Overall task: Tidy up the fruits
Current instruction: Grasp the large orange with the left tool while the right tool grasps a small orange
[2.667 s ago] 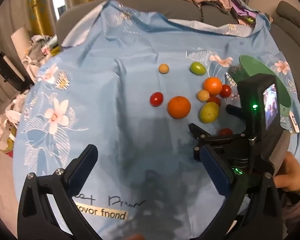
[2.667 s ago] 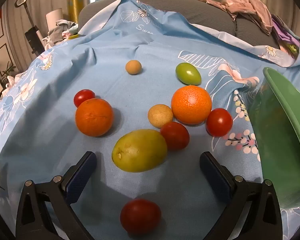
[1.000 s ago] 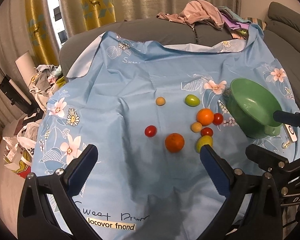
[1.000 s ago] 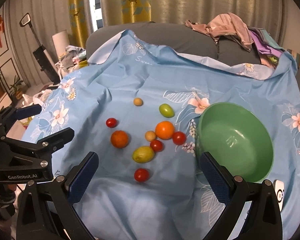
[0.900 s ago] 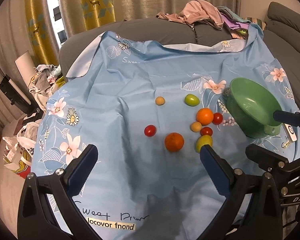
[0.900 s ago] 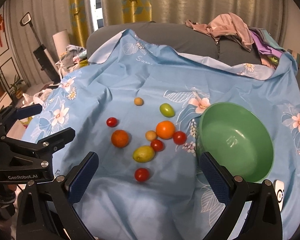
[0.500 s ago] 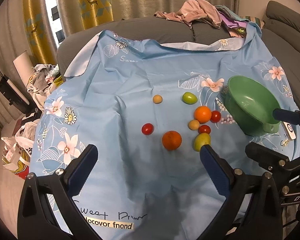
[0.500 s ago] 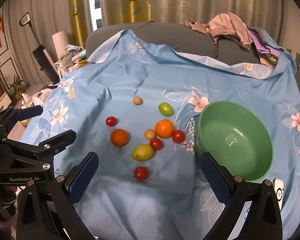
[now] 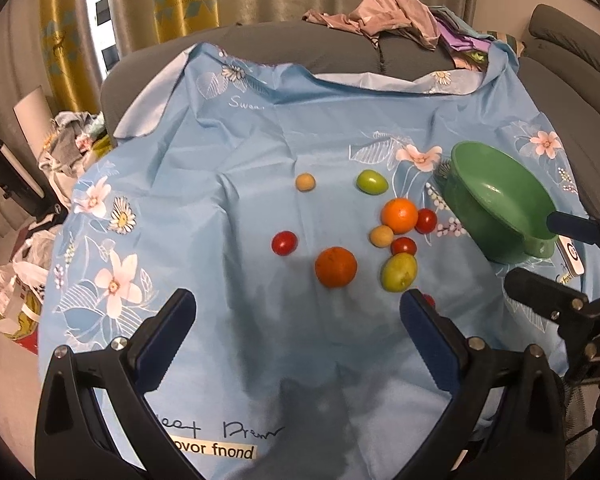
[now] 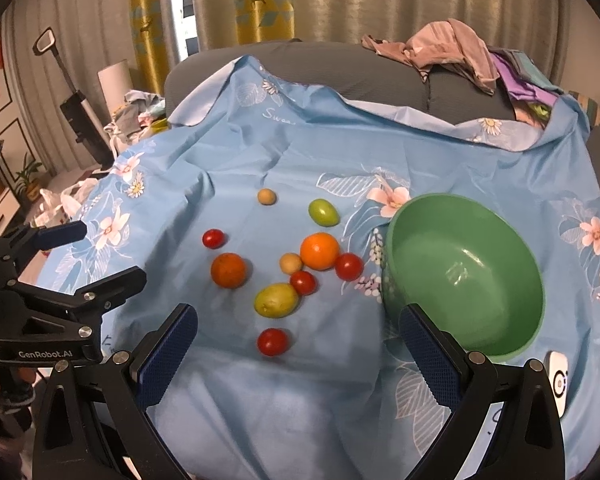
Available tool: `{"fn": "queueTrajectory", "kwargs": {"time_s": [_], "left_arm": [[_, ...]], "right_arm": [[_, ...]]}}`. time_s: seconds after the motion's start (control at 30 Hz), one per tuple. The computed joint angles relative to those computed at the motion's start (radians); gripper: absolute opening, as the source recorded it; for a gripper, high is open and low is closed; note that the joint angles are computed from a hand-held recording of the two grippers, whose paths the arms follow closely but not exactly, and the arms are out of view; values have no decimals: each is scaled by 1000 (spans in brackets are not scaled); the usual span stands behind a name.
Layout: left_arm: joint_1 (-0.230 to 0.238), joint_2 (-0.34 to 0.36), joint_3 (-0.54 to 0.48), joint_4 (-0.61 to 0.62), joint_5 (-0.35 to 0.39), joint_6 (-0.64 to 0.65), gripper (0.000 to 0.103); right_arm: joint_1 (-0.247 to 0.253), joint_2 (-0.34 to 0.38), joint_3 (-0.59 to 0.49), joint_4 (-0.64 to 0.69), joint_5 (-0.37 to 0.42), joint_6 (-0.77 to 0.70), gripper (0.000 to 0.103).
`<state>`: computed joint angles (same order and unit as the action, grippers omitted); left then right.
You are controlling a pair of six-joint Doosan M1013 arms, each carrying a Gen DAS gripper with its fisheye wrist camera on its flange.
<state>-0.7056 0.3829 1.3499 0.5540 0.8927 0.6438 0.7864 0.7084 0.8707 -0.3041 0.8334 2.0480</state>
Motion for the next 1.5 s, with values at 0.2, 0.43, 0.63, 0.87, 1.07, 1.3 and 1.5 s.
{"fn": "queueTrajectory", "kwargs": {"time_s": [0.2,0.43,0.63,0.87,1.07,1.3,1.5], "left_arm": [[23,2,30,-92,-62,31,102],[45,30,31,-205,-106,92,100],[58,57,1,-229,-119,134,94],[76,128,-84,-255,-60,213,84],[85,177,-150,-263,2,261,69],[89,193,-164,-301,7,312,42],[103,161,-117,-347,-55,297,42]], "right_arm": [[-18,0,24,67,-23,-13,101],[-48,4,68,254,-109,-74,96],[-62,20,65,356,-138,-147,89],[-77,34,57,422,-162,-180,80],[-85,46,41,442,-164,-197,79],[-90,78,-17,458,-130,-226,74],[-84,134,-121,409,-60,-231,65]]}}
